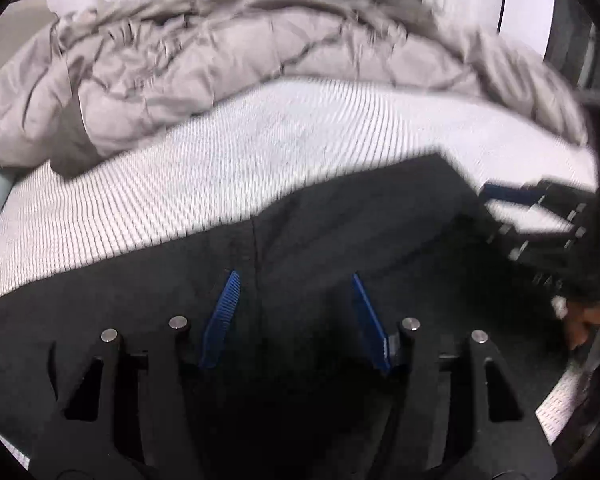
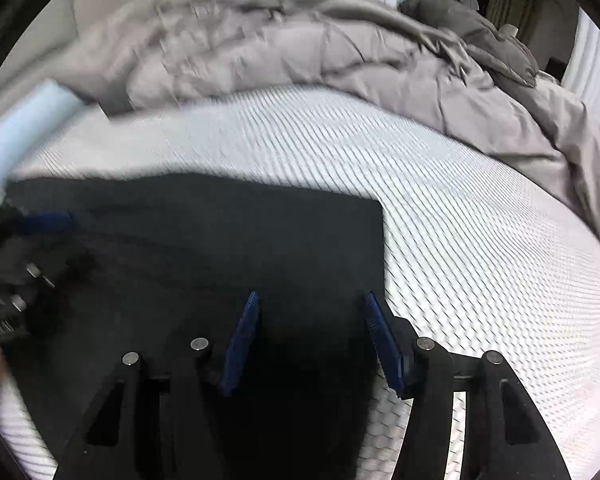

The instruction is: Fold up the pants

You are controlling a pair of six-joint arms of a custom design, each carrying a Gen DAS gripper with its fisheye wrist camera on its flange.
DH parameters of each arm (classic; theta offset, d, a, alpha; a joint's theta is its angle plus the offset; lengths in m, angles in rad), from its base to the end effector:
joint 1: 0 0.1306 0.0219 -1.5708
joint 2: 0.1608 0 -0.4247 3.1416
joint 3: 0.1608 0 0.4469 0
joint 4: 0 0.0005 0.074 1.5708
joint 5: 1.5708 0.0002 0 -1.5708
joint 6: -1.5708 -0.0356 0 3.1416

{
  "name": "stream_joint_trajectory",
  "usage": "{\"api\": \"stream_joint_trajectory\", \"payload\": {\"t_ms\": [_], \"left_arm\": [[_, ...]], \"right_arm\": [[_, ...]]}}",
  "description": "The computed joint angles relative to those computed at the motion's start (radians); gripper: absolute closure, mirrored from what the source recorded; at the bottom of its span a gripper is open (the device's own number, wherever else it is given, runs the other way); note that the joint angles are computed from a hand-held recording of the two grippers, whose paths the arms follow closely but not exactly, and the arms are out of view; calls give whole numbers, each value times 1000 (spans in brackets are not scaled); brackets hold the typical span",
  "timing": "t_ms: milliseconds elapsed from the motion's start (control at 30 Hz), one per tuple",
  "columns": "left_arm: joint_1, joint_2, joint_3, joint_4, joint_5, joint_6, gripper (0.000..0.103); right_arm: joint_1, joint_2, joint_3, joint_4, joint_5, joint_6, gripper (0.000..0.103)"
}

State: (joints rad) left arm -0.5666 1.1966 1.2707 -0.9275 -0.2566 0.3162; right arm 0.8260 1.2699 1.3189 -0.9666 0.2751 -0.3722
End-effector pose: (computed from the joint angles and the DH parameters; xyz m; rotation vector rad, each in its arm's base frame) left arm 0.3832 -0.2337 0.4969 0.1836 2.3829 -0.1039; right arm 0.3292 0.3420 0.4869 -0.4387 2.4102 0.1877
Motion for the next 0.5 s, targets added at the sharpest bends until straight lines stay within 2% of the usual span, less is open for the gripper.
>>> {"api": "stream_joint_trajectory", "payload": {"t_ms": [67,100,167,200,233,300,400,500], "left_arm": [[12,-9,0,36,22,37,47],[26,-6,-4,64,66,72,47],[52,19,2,76,165,130,48],[63,38,7,70,201,153,51],[69,68,18,43,212,171,61],[69,102,30,3,188,160,72],[80,92,16,15,203,150,82],[96,61,-9,39,249,163,83]], "right_arm": [[7,-6,7,57,-15,-5,46],[10,-4,10,68,-20,-9,46],[4,22,25,103,-88,-27,46],[2,41,34,112,-123,-41,46],[-1,62,49,100,-140,-49,46],[1,126,94,32,-118,-69,46],[13,173,129,-26,-52,-55,46],[29,190,156,-118,152,-79,44]]}}
